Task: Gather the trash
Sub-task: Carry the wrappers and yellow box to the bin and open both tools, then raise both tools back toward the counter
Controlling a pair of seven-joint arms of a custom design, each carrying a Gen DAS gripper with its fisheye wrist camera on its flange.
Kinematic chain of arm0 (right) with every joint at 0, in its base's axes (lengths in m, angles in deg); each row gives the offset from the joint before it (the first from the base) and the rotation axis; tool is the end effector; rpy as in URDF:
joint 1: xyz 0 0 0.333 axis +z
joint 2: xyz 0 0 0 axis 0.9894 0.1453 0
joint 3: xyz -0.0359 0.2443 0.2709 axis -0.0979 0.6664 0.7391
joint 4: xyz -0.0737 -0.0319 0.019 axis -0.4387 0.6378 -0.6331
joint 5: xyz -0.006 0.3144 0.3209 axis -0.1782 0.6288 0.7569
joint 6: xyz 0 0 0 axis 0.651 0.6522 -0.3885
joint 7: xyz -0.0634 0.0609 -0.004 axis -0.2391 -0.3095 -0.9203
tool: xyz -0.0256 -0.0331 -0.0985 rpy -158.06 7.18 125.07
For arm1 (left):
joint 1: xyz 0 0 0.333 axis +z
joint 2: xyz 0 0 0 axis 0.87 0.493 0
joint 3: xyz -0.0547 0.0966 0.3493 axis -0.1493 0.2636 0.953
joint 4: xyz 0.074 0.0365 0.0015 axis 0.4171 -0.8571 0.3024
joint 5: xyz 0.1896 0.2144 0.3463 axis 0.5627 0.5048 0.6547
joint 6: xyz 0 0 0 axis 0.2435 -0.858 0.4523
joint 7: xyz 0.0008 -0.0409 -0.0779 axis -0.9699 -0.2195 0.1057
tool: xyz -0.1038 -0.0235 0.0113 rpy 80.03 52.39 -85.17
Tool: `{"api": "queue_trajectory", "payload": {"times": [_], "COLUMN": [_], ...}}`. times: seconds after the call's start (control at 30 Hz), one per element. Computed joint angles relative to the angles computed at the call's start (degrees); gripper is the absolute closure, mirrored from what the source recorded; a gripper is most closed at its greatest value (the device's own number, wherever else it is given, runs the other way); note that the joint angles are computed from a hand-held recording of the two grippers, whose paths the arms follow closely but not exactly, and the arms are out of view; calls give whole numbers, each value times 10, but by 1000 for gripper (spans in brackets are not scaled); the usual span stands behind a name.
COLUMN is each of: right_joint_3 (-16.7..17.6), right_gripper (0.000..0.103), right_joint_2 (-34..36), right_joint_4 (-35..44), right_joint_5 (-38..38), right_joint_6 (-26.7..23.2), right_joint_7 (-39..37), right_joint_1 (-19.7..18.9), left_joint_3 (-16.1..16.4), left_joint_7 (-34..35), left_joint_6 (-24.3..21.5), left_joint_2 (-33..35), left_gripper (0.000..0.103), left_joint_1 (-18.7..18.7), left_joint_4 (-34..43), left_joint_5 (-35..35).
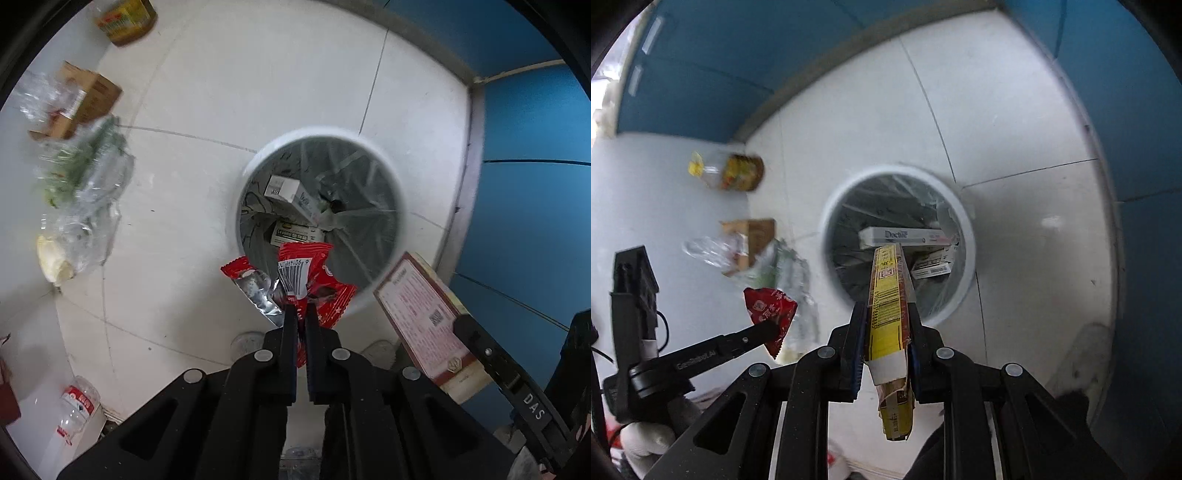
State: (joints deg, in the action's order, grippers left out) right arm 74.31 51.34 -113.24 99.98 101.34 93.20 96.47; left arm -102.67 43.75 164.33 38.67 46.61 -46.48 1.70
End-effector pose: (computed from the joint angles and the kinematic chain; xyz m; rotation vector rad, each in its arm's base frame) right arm 0.6019 0.2170 0.3844 -1.6666 2.2639 0.4855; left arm 0.6291 -0.3526 0.4295 2.2030 -1.8034 -0.0186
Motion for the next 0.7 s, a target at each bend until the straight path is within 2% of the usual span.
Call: {"api": "queue_trajectory", "payload": {"times": [0.07,0.13,0.2,0.23,0.27,0.3,0.33,0.4,0.47,0.5,0.53,0.57,0.63,0.7], "right_joint_3": [4,3,2,2,0,0,0,-1,-3,-6,-10,-12,-22,-25], "right_gripper": [80,76,67,56,47,46,45,37,35,34,27,15,4,4], "right_joint_2": [38,66,79,81,79,74,70,64,56,51,46,40,24,3], "right_joint_4": [11,23,23,22,19,14,12,9,11,13,16,17,21,22], "right_joint_5": [12,4,3,1,-3,-4,-3,-3,-19,-40,-65,-90,-180,-260], "right_joint_6": [6,7,12,14,16,19,18,19,15,14,10,7,-7,-26], "right_joint_7": [-20,-15,-13,-11,-6,-5,-5,-6,0,9,20,28,67,100], "right_joint_1": [-1,1,-1,-2,-2,-4,-5,-8,-6,-1,4,8,26,40], "left_joint_3": [-3,-3,-2,0,2,4,5,7,12,15,18,20,25,26], "left_joint_7": [15,14,10,5,2,0,-1,-3,-9,-16,-23,-30,-46,-60], "left_joint_6": [27,26,24,22,17,17,25,29,37,36,34,30,16,0], "left_joint_2": [14,28,35,33,32,26,16,6,-10,-21,-27,-34,-54,-77], "left_gripper": [98,98,91,64,16,1,0,0,0,0,0,0,0,0], "left_joint_1": [7,6,4,2,0,-3,-2,-3,-6,-11,-15,-19,-29,-38], "left_joint_4": [-17,-13,-11,-12,-12,-15,-24,-30,-38,-41,-41,-41,-43,-45], "left_joint_5": [-20,-18,-10,-2,8,21,29,40,64,85,103,123,169,210]}}
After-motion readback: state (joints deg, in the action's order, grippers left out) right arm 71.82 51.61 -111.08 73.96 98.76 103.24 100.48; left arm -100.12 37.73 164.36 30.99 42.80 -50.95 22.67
